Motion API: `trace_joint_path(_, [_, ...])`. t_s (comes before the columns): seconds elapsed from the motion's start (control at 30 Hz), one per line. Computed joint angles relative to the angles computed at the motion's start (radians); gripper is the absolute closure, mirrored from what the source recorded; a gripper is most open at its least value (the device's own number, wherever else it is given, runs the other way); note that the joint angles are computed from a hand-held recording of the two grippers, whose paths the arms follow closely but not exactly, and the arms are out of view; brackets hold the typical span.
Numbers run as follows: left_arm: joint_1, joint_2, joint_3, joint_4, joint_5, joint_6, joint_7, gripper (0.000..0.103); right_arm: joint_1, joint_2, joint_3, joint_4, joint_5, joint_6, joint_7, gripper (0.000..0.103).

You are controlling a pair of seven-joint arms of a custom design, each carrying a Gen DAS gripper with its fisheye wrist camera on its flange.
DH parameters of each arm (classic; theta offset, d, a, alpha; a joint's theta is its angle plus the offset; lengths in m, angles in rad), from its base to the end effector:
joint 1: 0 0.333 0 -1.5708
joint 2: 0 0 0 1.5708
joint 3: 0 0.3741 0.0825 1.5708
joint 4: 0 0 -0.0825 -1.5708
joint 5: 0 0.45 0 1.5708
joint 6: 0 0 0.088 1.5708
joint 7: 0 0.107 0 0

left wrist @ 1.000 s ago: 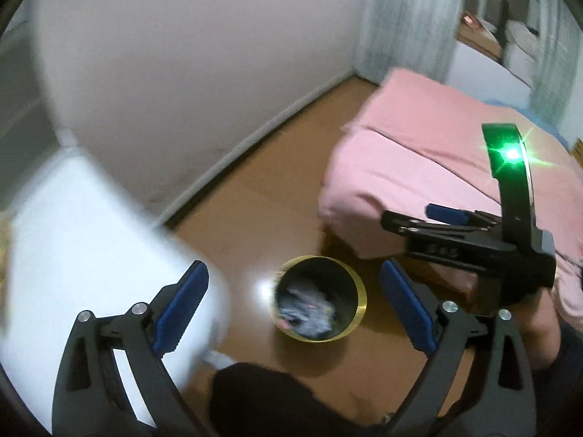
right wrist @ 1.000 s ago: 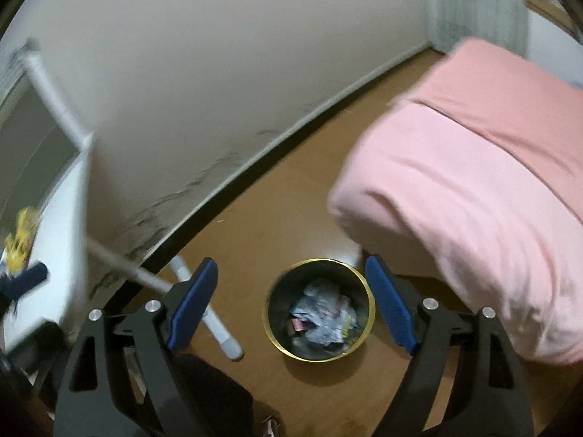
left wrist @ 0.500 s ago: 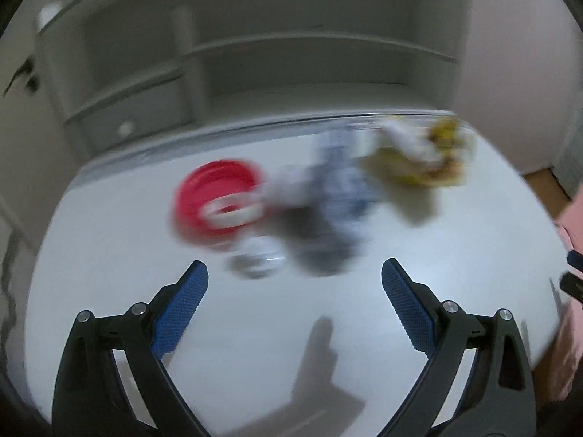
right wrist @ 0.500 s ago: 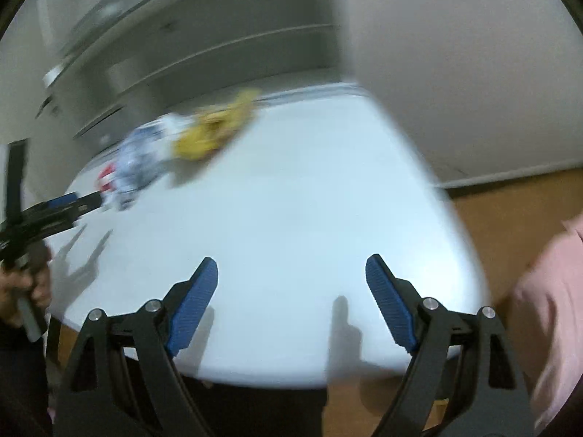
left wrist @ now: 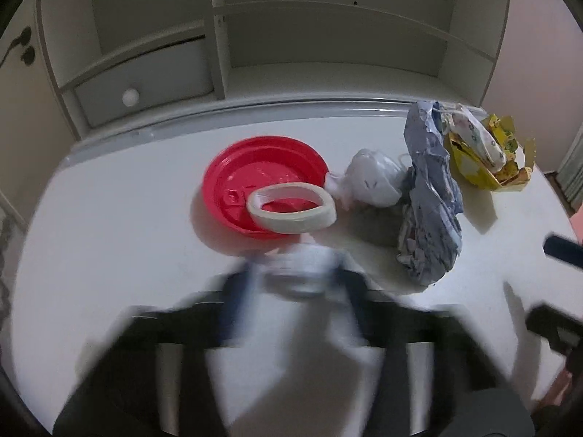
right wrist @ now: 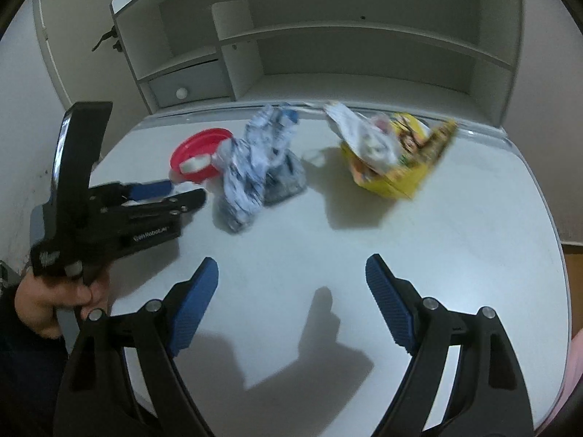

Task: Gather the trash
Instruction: 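Grasp the blue-white crumpled wrapper with the right tool while the left tool grasps the white cap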

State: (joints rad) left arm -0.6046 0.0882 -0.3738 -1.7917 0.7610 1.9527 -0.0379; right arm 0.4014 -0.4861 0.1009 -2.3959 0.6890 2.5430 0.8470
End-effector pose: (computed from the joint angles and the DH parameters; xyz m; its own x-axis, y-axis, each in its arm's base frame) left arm 0.4182 -0.5245 0.5597 0.3546 -0.9349 0.0130 -0.7197 -0.2818 -0.6346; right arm 0.4247 0.2318 0.5927 0.7341 -0.6661 -0.1320 -0.5451 -0.4621 -0.6995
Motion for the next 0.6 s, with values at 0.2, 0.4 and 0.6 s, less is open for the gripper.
trace_joint_path(0.2, [0.006, -0.076, -0.016, -0.093, -0.030, 0.033, -0.051, 0.073, 0.018, 0.110, 0.057, 0.104, -0.040, 0.016, 0.067, 0.029])
trace_joint_path(0.4, [-0.003, -0.116, -0.044, -0.128, -0.041, 0.018, -0.099, 0.073, 0.021, 0.185, 0.104, 0.161, -0.162, 0.042, 0.188, 0.047])
trace_joint_path(0.6, [-0.014, -0.113, -0.056, -0.120, -0.035, 0.006, -0.112, 0.073, 0.044, 0.189, 0.089, 0.158, -0.195, 0.060, 0.207, 0.071])
